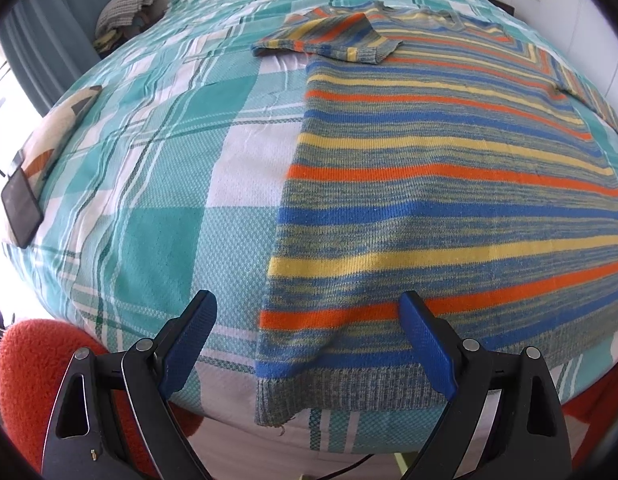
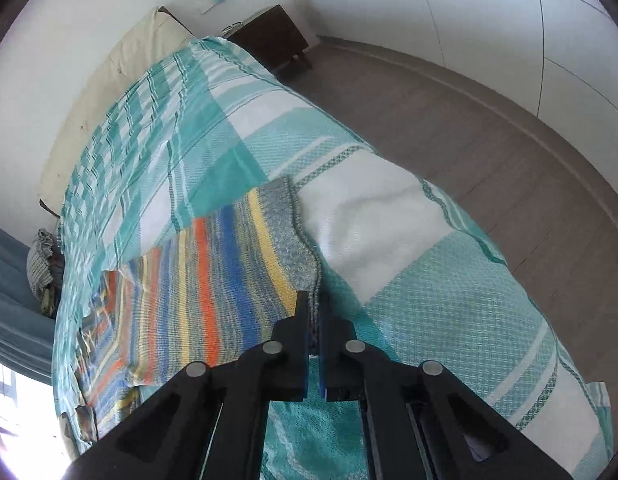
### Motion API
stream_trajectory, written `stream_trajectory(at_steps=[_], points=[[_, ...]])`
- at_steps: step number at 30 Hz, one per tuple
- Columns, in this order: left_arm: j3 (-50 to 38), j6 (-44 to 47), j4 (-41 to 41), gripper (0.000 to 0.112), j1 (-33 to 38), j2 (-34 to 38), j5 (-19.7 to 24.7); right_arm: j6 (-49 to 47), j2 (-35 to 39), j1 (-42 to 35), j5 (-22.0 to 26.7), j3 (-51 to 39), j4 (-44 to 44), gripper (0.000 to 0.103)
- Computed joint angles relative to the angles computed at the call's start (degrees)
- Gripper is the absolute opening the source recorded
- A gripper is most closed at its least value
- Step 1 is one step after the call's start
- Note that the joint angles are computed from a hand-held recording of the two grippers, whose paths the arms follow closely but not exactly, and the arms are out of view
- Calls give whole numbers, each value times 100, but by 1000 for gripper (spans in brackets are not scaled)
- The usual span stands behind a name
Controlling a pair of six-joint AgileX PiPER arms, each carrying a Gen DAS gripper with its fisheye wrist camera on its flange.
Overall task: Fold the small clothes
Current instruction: 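Grasp a sleeve cuff of the sweater with the right gripper, then fold the held sleeve across the sweater body and open the right gripper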
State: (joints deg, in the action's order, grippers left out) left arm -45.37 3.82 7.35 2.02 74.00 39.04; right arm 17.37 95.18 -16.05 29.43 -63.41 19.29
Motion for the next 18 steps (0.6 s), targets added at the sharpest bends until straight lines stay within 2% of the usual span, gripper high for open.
stream_trajectory(at_steps=[3,6,9,11,13,14,15,18], points=[[-17,45,-32,93,43,28,9,1136,55,355,0,-87,-1306,2],[-31,-20,81,93,49,7,59,1278,96,364,-82,-35,-1388,2],[-196,9,141,93,92,-75,341,1312,-10,441,-102,45,-1639,3],[-470,570,-316,93,357,-276,680,715,-176,361,-146,194,-1152,17],[-925,1560,-1225,93,903,-470,1067,220,-553,233,-59,467,-643,49],[-1262,2000,-1672,93,1164,-456,1297,312,-832,200,-12,656,-730,56],[-1673,2293,-2026,93,1338,-362,1502,545,-1140,206,74,836,-1046,62],[-3042,2538,-2702,97,1337,247,1798,1245,-2098,489,469,1270,-2162,63]])
